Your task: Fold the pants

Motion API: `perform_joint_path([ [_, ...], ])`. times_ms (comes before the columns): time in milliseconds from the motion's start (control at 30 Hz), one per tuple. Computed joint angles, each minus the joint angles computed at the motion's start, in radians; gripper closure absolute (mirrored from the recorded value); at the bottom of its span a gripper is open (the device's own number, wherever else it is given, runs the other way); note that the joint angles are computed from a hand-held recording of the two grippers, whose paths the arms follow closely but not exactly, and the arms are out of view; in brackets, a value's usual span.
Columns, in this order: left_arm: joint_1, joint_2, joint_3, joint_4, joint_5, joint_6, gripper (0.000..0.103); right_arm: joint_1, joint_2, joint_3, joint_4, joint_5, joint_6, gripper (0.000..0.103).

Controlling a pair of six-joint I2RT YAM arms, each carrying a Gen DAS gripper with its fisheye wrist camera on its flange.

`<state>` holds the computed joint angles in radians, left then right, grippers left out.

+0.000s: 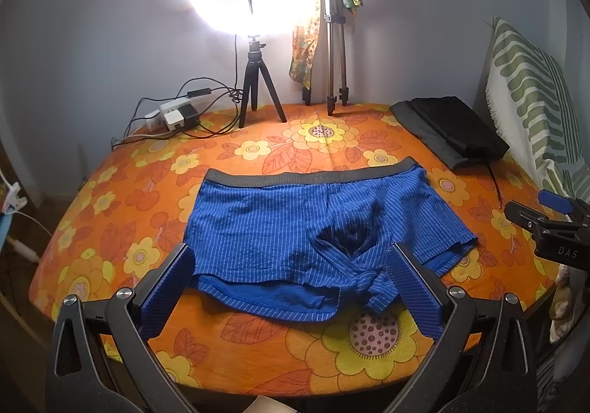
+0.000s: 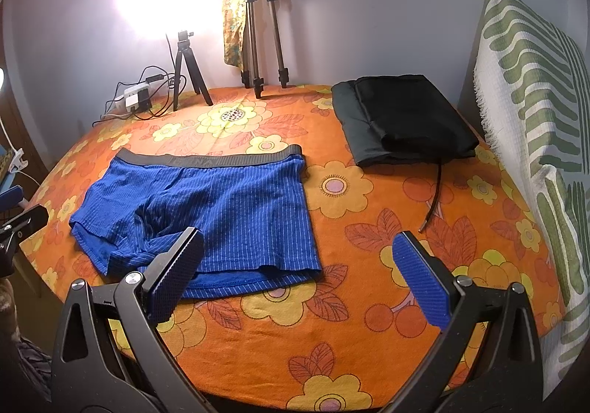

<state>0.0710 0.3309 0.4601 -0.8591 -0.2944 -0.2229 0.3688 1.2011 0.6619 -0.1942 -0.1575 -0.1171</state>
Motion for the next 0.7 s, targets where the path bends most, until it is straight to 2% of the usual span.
perform_joint_path([
  [500,0.014,0.006,0.006,0.005,0.018,0.005,0.000,0.000,0.001,0.000,-0.001,0.000,-0.001,0.000],
  [700,0.067,0.008,0.009,0.016,0.071,0.039,0.000,0.000,-0.001,0.000,-0.003,0.000,0.000,0.000],
])
